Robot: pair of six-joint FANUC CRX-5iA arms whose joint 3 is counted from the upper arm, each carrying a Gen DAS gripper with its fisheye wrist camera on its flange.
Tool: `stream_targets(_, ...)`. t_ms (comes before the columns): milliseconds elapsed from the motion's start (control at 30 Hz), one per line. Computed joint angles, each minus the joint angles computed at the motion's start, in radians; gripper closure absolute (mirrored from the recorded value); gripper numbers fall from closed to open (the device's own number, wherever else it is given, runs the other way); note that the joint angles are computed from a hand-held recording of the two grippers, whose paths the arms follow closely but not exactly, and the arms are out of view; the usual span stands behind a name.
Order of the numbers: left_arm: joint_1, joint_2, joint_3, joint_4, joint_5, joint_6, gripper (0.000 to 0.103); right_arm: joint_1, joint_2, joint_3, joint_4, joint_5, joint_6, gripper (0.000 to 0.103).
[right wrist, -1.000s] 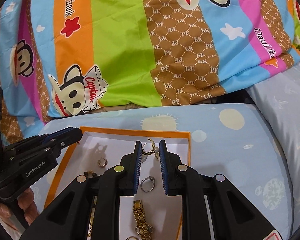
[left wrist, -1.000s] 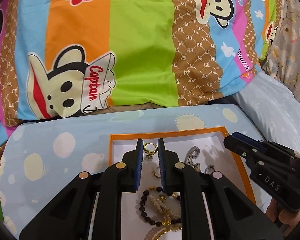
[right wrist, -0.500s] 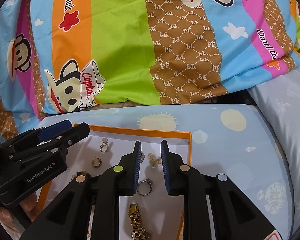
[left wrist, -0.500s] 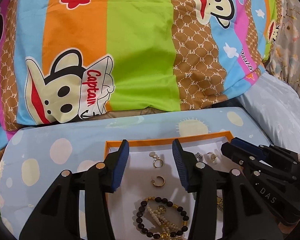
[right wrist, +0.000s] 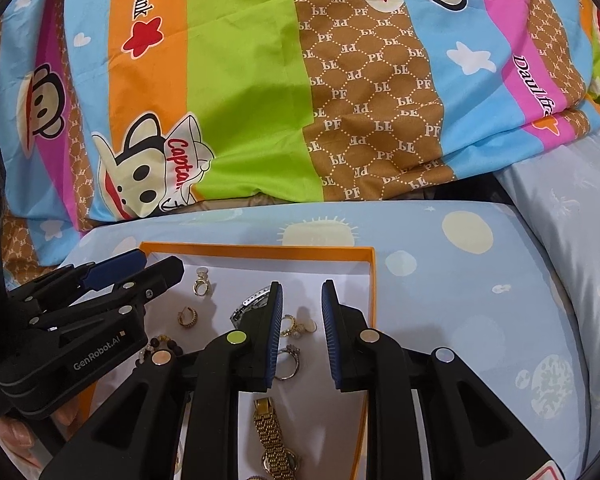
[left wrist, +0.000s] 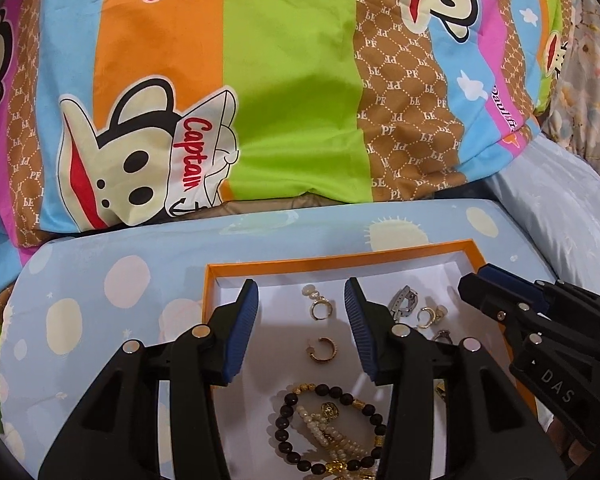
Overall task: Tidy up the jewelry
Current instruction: 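Open the left gripper to drop the gold earring while the right gripper releases the pearl earring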
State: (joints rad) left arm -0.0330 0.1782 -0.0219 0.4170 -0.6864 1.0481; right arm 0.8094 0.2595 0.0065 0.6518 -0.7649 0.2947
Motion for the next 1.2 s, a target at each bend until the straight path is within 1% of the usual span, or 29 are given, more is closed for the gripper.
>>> stream_targets(200, 0.003, -0.023, -0.031, 0.02, 0.01, -0.013, 0.06, 0.018, -0.015, -0.035, -0.005, 0.009, -0.026, 0.083)
stream_targets(233, 0.006, -0.033, -0.046, 0.041, 0.026, -0.021, 0.06, 0.021, -0.02, -0.043, 0.002, 0.015, -0.035, 0.083)
stream_targets(300, 0.008, -0.042, -0.058, 0.049, 0.045, -0.017, 0.06, 0.027, -0.022, -0.045, 0.003, 0.01, -0.036, 0.083)
stream_targets(400, 0.006, -0.045, -0.057, 0.027, 0.056, 0.002, 0.06, 0.033, -0.014, -0.05, 0.032, -0.012, -0.057, 0.07)
stream_targets(467, 0.005, -0.044, -0.056, 0.018, 0.058, 0.007, 0.06, 0.034, -0.018, -0.065, 0.049, -0.009, -0.087, 0.067)
stream_targets(500, 0.005, -0.045, -0.058, 0.016, 0.061, 0.008, 0.06, 0.035, -0.022, -0.079, 0.065, 0.0, -0.11, 0.063)
stream_targets(533, 0.006, -0.047, -0.062, 0.022, 0.064, 0.004, 0.06, 0.036, -0.025, -0.087, 0.076, 0.004, -0.122, 0.062)
stream_targets(667, 0.009, -0.048, -0.059, 0.015, 0.058, 0.014, 0.06, 0.051, -0.022, -0.085, 0.094, -0.033, -0.13, 0.062)
stream_targets(767, 0.009, -0.055, -0.064, 0.008, 0.058, 0.013, 0.06, 0.052, -0.037, -0.116, 0.146, -0.013, -0.196, 0.061)
stream_targets(800, 0.009, -0.057, -0.067, 0.011, 0.061, 0.009, 0.06, 0.053, -0.038, -0.121, 0.172, -0.016, -0.217, 0.058)
stream_targets(833, 0.01, -0.058, -0.068, 0.01, 0.063, 0.009, 0.06, 0.055, -0.033, -0.115, 0.182, -0.023, -0.216, 0.052)
stream_targets(900, 0.01, -0.06, -0.07, 0.008, 0.066, 0.014, 0.06, 0.057, -0.009, -0.075, 0.148, -0.051, -0.161, 0.048)
stream_targets(1000, 0.016, -0.065, -0.074, 0.014, 0.062, 0.014, 0.06, 0.071, 0.01, -0.058, 0.163, -0.096, -0.138, 0.047)
stream_targets(1033, 0.018, -0.069, -0.079, 0.015, 0.064, 0.011, 0.06, 0.078, 0.01, -0.059, 0.17, -0.108, -0.139, 0.045)
stream_targets(1067, 0.019, -0.073, -0.083, 0.012, 0.064, 0.011, 0.06, 0.084, 0.005, -0.064, 0.169, -0.109, -0.139, 0.044)
stream_targets(1133, 0.024, -0.079, -0.091, 0.008, 0.049, 0.007, 0.06, 0.091, -0.012, -0.076, 0.122, -0.086, -0.126, 0.044)
stream_targets(1200, 0.032, -0.094, -0.112, 0.018, 0.035, -0.013, 0.06, 0.106, -0.034, -0.105, 0.111, -0.072, -0.144, 0.046)
